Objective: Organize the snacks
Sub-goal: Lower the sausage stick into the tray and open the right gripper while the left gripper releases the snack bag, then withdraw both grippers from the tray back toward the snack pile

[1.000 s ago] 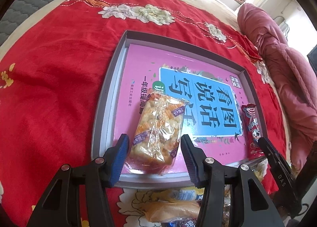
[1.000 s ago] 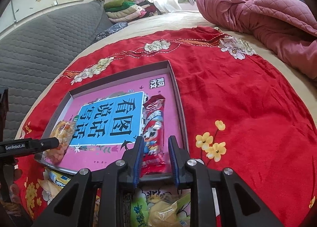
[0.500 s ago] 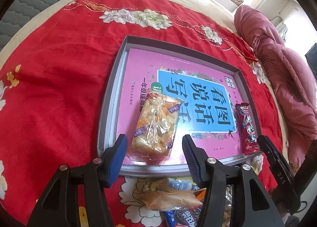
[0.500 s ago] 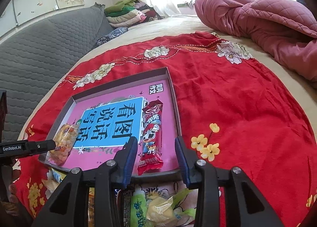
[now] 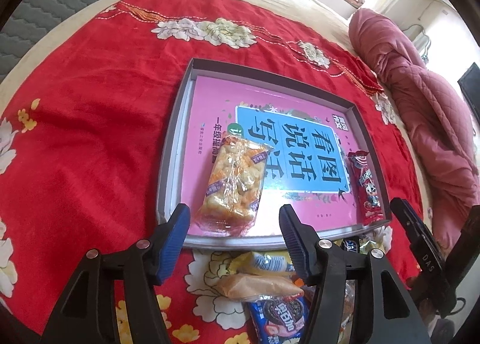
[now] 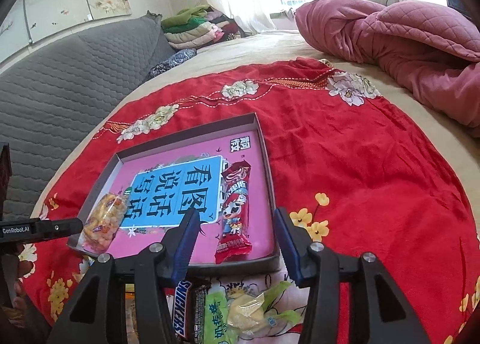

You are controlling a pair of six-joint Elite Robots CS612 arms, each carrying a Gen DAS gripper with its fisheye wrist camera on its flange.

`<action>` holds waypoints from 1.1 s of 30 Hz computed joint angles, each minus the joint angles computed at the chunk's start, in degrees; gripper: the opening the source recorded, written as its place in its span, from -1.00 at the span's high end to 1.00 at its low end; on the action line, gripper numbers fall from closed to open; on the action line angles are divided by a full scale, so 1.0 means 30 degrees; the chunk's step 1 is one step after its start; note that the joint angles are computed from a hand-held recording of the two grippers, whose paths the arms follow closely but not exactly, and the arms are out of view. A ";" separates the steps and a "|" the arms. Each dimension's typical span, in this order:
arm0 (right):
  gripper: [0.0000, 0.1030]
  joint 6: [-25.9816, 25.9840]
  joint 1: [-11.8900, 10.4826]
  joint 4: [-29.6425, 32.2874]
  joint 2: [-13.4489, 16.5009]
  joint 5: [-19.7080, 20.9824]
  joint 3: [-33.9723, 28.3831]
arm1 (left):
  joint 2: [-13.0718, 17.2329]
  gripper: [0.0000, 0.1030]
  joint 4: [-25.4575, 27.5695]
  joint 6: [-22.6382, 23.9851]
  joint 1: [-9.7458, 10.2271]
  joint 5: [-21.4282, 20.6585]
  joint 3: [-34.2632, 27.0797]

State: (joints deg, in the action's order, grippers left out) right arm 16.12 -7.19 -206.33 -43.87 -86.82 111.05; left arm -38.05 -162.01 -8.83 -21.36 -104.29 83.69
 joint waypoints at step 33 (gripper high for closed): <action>-0.14 -0.0103 0.0093 -0.1291 -0.0889 -0.0038 0.1489 | -0.0918 -0.32 -0.0369 0.0830 0.0232 -0.1073 0.1205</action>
State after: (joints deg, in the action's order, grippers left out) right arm 15.81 -6.91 -210.21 -46.53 -86.94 115.52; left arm -40.81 -163.12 -6.34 -20.66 -107.51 87.31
